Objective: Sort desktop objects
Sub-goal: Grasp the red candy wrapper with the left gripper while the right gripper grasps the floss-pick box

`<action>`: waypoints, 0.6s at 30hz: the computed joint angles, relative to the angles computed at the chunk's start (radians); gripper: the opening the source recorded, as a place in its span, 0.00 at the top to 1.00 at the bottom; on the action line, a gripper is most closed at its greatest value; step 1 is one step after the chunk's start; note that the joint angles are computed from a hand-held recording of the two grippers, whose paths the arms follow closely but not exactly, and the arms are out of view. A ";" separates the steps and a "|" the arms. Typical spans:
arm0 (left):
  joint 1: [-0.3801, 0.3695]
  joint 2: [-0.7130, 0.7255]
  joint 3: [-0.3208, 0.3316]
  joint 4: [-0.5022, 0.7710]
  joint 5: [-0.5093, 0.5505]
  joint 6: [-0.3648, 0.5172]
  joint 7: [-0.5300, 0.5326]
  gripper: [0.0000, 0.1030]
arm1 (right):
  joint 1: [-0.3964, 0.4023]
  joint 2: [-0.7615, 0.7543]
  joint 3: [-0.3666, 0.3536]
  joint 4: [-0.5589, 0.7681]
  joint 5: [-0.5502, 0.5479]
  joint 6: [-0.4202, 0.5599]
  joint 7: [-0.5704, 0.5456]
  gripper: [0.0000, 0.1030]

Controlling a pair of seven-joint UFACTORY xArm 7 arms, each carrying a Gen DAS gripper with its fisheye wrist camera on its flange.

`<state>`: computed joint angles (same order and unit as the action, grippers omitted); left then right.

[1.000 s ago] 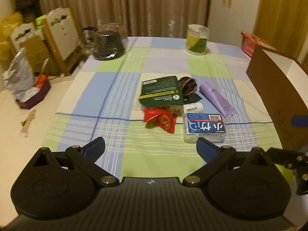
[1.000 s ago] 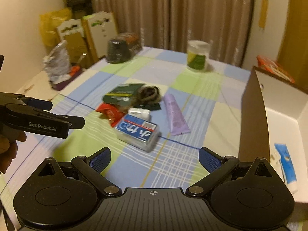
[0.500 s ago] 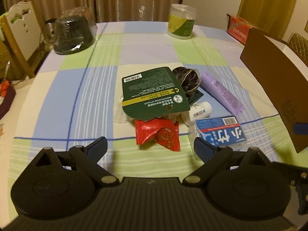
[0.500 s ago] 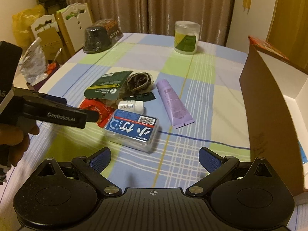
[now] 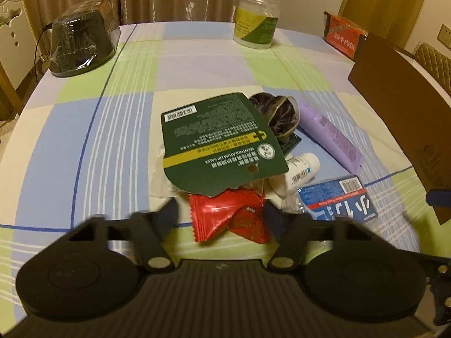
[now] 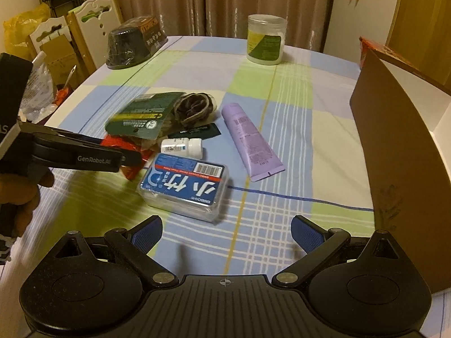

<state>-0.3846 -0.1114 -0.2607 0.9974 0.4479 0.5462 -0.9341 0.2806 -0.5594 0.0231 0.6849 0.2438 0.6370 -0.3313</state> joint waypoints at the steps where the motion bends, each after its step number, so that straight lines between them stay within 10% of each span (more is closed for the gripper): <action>1: -0.002 -0.005 0.003 -0.003 -0.013 0.001 0.013 0.66 | 0.004 0.004 0.002 0.000 0.003 -0.005 0.000 0.03; 18: 0.039 -0.294 -0.050 -0.193 -0.143 0.100 0.071 0.77 | 0.019 0.145 0.101 0.030 -0.020 -0.171 0.256 0.03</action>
<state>-0.3451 -0.4054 -0.3107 0.8047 0.3050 0.6458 -0.8628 0.2999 -0.4147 0.1244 0.7151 0.2240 0.4660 -0.0756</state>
